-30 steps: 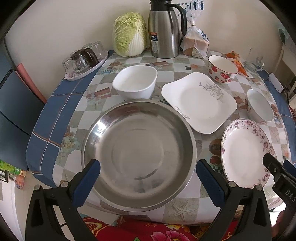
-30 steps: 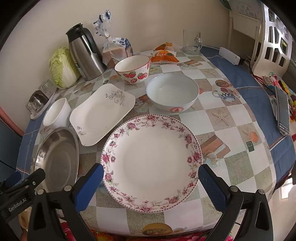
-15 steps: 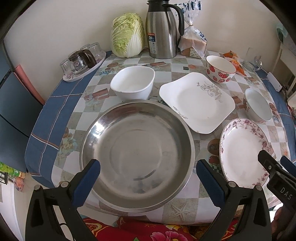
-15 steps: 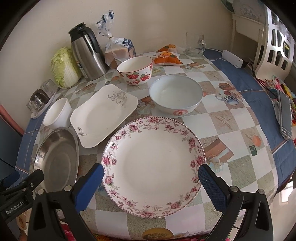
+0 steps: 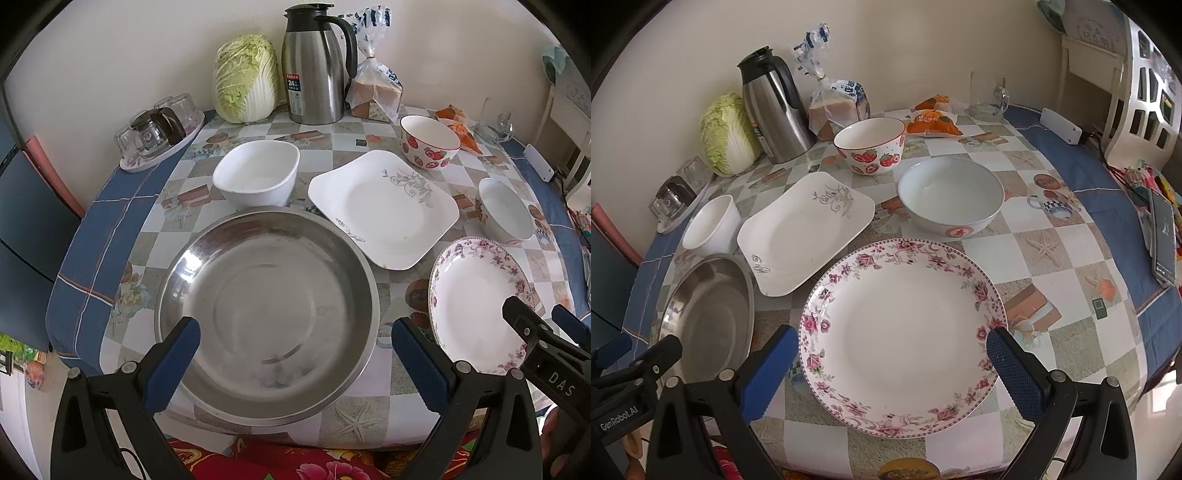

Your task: Organize plates and bowls

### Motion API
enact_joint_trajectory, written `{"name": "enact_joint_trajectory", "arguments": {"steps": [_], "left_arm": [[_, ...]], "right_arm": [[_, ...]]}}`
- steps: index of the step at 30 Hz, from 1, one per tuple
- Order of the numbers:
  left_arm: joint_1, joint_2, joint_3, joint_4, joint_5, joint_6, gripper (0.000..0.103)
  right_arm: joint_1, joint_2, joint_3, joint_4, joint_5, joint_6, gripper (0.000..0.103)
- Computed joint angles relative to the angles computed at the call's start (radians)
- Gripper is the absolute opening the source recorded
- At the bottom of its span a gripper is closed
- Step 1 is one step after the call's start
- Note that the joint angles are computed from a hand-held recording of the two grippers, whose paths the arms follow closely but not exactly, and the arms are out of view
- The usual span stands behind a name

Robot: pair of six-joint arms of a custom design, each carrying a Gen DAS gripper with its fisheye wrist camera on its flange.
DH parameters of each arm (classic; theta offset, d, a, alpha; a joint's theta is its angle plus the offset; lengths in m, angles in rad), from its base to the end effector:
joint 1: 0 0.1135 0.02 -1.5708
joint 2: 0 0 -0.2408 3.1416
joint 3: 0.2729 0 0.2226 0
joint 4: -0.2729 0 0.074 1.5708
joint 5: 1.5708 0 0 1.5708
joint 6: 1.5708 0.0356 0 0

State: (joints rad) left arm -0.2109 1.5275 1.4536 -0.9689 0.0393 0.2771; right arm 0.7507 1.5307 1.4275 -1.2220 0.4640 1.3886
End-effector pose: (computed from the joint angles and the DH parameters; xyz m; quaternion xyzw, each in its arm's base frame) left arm 0.2764 -0.0606 0.3034 0.2382 0.9353 -0.0103 0.2614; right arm 0.1977 0.1626 0.2890 0.3296 0.9083 -0.0051 0.2574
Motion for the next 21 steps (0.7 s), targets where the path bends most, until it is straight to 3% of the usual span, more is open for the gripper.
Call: {"name": "enact_joint_trajectory", "arguments": {"steps": [21], "left_arm": [[-0.004,-0.004,-0.006,0.001,-0.001,0.001,0.103]], "right_arm": [[-0.003,0.003,-0.008,0.008,-0.009,-0.003,0.103]]}}
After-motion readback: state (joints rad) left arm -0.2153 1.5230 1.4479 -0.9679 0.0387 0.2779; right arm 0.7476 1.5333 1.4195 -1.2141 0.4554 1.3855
